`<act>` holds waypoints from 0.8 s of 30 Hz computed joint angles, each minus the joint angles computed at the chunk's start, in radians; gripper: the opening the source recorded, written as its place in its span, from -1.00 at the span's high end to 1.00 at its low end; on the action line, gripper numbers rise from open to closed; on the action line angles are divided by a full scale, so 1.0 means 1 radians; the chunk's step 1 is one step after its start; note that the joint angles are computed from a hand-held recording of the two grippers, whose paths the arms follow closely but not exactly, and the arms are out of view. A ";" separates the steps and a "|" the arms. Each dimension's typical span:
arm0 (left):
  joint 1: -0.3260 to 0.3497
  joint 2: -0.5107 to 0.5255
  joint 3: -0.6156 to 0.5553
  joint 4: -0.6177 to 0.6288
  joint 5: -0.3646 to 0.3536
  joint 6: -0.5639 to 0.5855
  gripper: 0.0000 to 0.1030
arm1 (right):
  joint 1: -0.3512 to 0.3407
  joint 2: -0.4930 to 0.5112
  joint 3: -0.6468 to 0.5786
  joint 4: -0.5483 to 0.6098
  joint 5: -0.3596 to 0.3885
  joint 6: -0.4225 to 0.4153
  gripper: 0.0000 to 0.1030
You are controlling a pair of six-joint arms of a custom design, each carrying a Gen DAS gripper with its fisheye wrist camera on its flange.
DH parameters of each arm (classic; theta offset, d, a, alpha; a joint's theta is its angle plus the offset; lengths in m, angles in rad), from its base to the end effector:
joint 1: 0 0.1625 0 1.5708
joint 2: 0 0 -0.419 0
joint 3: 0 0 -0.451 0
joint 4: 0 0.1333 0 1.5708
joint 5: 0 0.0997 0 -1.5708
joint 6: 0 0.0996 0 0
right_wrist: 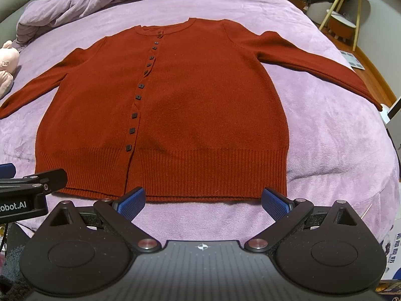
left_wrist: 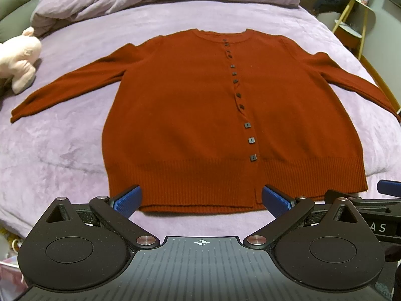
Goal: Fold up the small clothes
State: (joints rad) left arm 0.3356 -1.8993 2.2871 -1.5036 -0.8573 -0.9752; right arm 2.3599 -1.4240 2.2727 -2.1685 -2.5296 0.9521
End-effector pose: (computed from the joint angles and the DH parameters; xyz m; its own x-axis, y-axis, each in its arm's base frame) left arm -0.2545 -0.2990 0.2771 -0.6894 0.2088 -0.6936 0.4945 0.8354 -0.2401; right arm 0.3500 -0.2745 0.1584 -0.7111 0.2364 0.6622 -0.1866 0.8446 -0.5018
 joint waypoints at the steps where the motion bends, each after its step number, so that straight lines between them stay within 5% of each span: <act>1: 0.000 0.000 0.000 -0.001 -0.001 0.001 -1.00 | 0.000 0.000 0.000 0.000 0.000 0.000 -0.92; 24: 0.006 0.005 -0.004 -0.004 -0.009 0.003 -1.00 | -0.001 -0.004 0.006 -0.006 0.003 -0.001 -0.92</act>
State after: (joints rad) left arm 0.3411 -1.8947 2.2832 -1.5079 -0.8661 -0.9722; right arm 2.3587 -1.4285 2.2787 -2.1744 -2.5269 0.9514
